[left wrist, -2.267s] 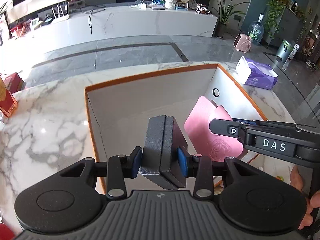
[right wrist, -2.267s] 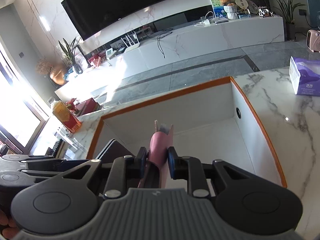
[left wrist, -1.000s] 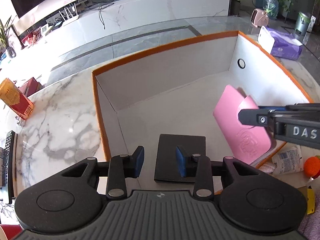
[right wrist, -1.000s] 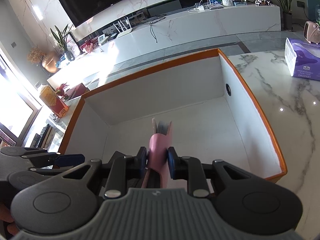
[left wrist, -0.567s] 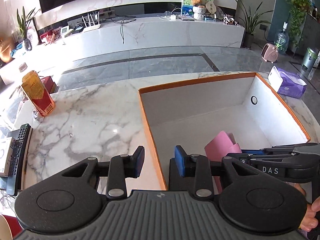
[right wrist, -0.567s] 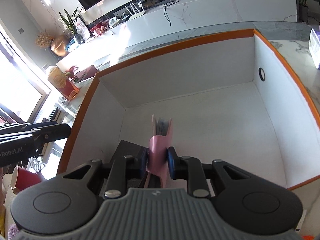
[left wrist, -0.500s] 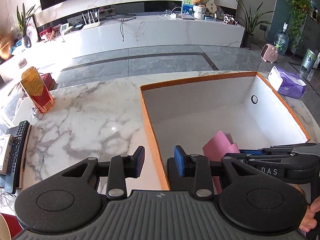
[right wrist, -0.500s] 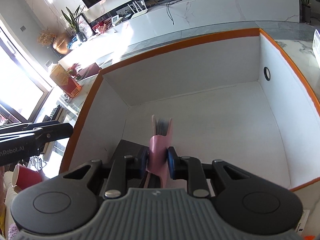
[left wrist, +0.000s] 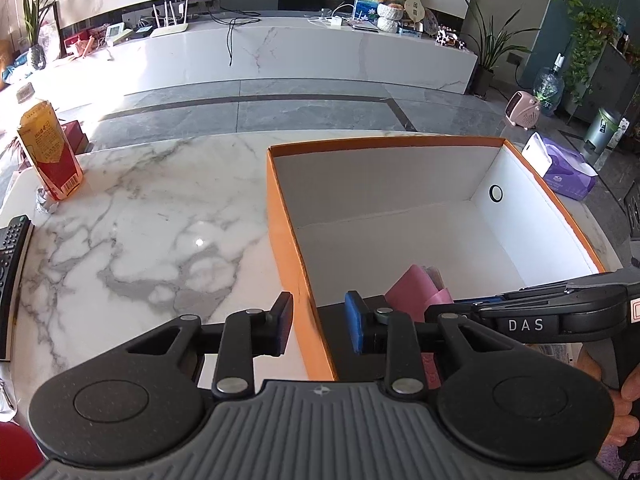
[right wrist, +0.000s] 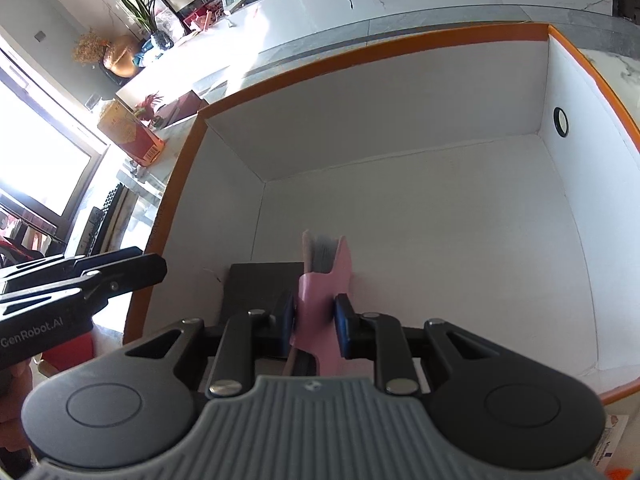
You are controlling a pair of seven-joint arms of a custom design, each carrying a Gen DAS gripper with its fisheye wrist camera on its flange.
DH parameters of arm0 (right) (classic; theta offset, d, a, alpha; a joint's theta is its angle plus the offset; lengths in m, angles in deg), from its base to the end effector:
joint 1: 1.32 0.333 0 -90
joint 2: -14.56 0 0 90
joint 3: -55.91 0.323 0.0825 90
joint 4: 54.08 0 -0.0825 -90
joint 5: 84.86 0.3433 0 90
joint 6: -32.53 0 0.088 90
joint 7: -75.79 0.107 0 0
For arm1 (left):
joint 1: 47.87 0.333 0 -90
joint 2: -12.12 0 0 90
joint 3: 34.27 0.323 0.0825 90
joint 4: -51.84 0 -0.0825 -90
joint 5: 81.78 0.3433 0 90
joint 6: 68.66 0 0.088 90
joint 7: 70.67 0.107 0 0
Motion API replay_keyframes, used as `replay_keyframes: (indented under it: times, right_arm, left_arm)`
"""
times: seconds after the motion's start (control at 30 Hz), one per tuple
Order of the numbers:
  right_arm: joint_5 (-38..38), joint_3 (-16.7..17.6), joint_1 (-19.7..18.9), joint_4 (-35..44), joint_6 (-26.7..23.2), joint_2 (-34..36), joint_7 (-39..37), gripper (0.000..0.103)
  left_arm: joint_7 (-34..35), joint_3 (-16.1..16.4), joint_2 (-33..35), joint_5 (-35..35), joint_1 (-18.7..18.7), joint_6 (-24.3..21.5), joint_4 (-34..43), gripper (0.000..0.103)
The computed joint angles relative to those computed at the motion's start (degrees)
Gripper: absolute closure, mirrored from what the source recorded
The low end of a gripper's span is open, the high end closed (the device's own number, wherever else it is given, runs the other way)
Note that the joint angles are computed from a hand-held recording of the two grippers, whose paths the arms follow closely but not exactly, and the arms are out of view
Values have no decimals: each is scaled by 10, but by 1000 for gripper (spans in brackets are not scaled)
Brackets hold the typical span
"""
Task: Organize objects
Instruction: 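Carry the pink wallet and black box over the orange box with both tools, then lower the pink wallet and black box into the box with both tools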
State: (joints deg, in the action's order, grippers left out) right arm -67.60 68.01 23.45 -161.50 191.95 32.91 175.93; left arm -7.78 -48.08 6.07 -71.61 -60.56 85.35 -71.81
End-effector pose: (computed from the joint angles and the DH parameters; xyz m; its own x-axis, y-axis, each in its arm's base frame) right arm 0.5260 0.3606 0.4411 0.2626 -0.8832 -0.3887 -0.8931 -0.0701 -0.4443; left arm 0.4654 -0.2435 0.5408 -0.1625 -0.9816 0.1007 -0.8014 0.0717 -0.5938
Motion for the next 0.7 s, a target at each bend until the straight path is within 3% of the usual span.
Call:
replay_keyframes:
  times: [0.13, 0.23, 0.37, 0.47, 0.63, 0.7]
  right_arm:
    - [-127, -60, 48, 42, -75, 11, 81, 74]
    - [-166, -59, 45, 76, -131, 28, 79, 70]
    - [-174, -54, 38, 131, -199, 61, 75, 63]
    - [-145, -41, 22, 144, -217, 70, 54, 64]
    - [-140, -46, 28, 179, -250, 89, 68, 62]
    - [-140, -45, 27, 204, -283, 102, 59, 54]
  left_arm:
    - [17, 4, -1, -19, -2, 3, -4, 70]
    - [34, 7, -1, -43, -5, 8, -9, 73]
    - [49, 10, 1, -70, -6, 13, -13, 81]
    - [51, 8, 0, -71, -4, 15, -16, 84]
    - [57, 9, 0, -78, -4, 18, -18, 85]
    - [62, 9, -1, -84, -4, 19, -19, 85]
